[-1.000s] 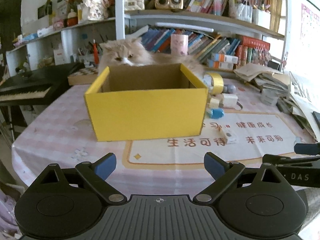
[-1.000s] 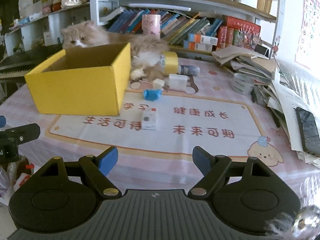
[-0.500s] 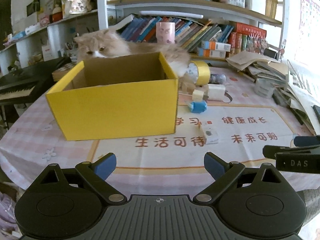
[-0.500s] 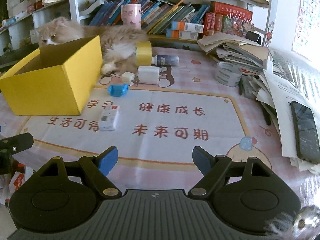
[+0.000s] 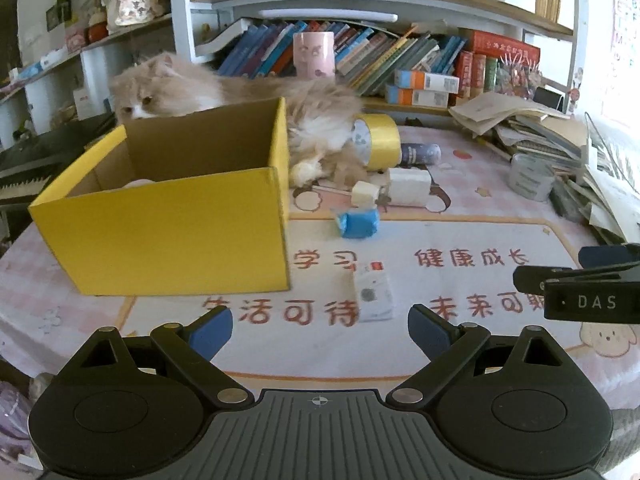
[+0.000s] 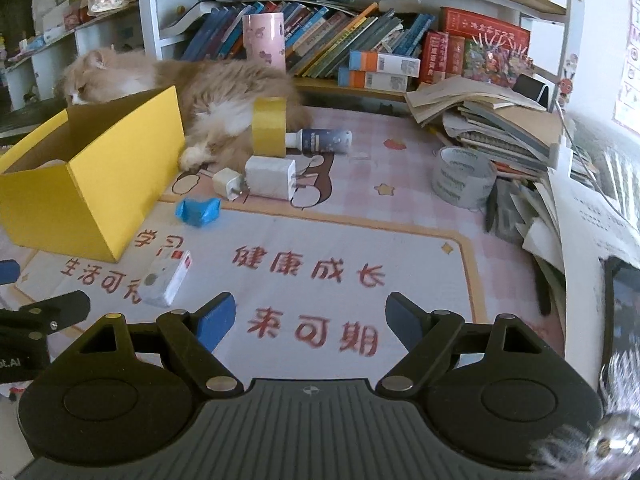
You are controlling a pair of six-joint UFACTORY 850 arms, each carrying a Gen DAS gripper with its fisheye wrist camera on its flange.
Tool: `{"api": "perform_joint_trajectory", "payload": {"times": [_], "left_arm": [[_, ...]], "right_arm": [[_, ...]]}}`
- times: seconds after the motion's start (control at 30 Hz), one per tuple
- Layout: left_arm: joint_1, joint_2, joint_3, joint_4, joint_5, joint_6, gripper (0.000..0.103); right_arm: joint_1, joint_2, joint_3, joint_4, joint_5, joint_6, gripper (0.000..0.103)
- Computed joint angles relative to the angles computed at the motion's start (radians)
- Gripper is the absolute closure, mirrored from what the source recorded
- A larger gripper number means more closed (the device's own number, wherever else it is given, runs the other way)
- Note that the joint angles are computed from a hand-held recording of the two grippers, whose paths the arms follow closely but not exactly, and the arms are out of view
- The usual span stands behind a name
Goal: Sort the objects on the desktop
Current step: 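Grasp the small white box with the left gripper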
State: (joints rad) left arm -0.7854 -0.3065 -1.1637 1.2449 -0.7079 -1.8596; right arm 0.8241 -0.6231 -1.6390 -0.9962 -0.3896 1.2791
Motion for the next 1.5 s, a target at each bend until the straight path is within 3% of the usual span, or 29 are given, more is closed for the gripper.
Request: {"api": "perform_joint_trajectory", "payload": {"times": [0.4,0.9,1.03,1.17,1.33,1.5], "left_arm": [[0.022,-0.129,-0.133,-0.067,0.032,0.033,0.009],[0.081,-0.218,-0.225,-0.186,0.102,0.156,0.05],[0.083,-0.244,-0.262,-0.196,0.074,0.196,0.074],[0.094,-0.224,-0.246,-0.215,0.095,0.156,0.075],[0.083,-0.141,-0.172,-0.178,0.119,0.097,0.075],[0.065,-0.082,-0.124,-0.253,0.075,0.115,0.075]], "right_arm": [[-0.06,-0.033,-0.047,0.145,0.087,-0.217,0.019],[-0.083,-0.069,-0.099,0.367,0.129,-0.451,0.019],[-0.086,-0.073,-0.104,0.408,0.13,-0.499,0.019],[-0.091,-0.077,-0.111,0.457,0.135,-0.547,0.019],[-0.101,-0.128,-0.184,0.725,0.144,-0.843,0.019],[-0.1,-0.246,-0.361,1.021,0.097,-1.208,0.019]]}}
